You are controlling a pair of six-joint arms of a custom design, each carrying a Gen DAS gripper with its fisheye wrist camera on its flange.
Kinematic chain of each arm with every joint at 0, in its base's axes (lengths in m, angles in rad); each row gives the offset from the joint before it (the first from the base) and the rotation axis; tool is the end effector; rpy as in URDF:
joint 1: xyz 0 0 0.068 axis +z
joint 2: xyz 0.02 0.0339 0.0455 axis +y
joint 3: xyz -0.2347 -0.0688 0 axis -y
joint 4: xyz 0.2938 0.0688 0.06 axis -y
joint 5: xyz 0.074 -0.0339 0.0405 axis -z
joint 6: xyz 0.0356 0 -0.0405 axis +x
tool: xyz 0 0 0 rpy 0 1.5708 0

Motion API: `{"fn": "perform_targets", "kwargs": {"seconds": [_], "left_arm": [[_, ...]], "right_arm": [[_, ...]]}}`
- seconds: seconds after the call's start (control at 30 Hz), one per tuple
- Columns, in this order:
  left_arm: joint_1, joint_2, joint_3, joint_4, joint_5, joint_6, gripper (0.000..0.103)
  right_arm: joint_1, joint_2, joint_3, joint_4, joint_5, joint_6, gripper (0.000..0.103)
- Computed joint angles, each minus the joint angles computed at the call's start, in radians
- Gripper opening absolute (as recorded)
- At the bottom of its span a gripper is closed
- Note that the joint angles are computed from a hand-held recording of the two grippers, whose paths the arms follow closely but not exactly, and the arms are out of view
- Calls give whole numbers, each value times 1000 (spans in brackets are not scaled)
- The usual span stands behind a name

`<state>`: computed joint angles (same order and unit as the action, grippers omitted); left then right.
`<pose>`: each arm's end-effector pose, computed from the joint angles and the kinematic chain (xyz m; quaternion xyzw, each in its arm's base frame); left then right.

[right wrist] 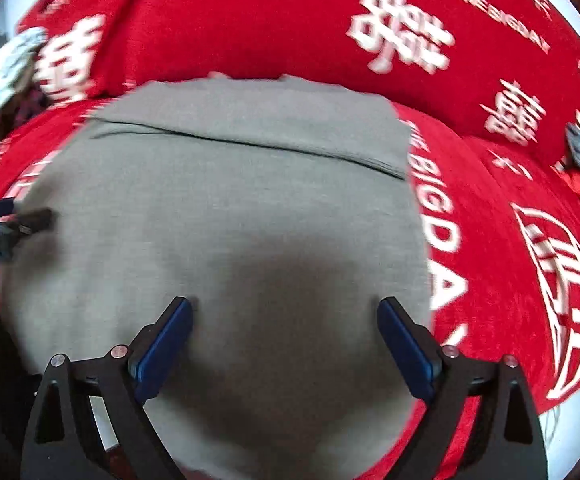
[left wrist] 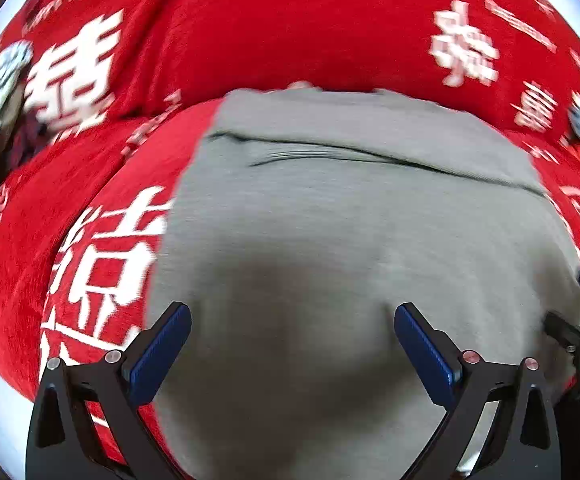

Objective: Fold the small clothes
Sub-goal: 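Move both grippers to the hem of the sweater, then grasp the hem with the left gripper while the right gripper grasps it too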

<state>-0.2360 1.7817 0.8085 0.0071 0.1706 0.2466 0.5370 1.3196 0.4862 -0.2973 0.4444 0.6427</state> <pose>0.3351 -0.0868 0.0441 0.2519 0.9176 -0.0798 0.2971 0.2216 0.1141 0.0677 0.0983 0.9480 -0.0603 0.2966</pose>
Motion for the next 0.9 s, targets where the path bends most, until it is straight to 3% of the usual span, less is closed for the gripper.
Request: {"fn": "perform_targets", "kwargs": {"seconds": [0.13,0.2,0.27,0.4,0.5,0.6,0.77,0.83,0.9], "left_arm": [[-90,-16,-101,101,-89,61,103],[-67,-27,-125,118,-59,54,103],[-7,-19,-112,63,0,48,103],[53,-42,-138,36,23,63,103],[93,-87,-152,-8,30,35,102],[183,-118,-155,-40,87,-14,102],[290,105,60,-274,170,-29,102],[295,136,82,-303,175,-37,102],[277,134,78,-318,169,-35,102]], "right_arm": [[88,184,117,18,2,-28,95],[121,234,126,35,22,-38,95],[119,197,91,30,17,-39,99],[88,72,-8,-25,-28,29,102],[119,54,1,-154,4,116,102],[135,-109,-91,-220,13,206,102],[29,-260,-207,-230,-109,287,102],[3,-267,-236,-184,-162,301,103],[42,-198,-204,-181,-123,333,103]]}}
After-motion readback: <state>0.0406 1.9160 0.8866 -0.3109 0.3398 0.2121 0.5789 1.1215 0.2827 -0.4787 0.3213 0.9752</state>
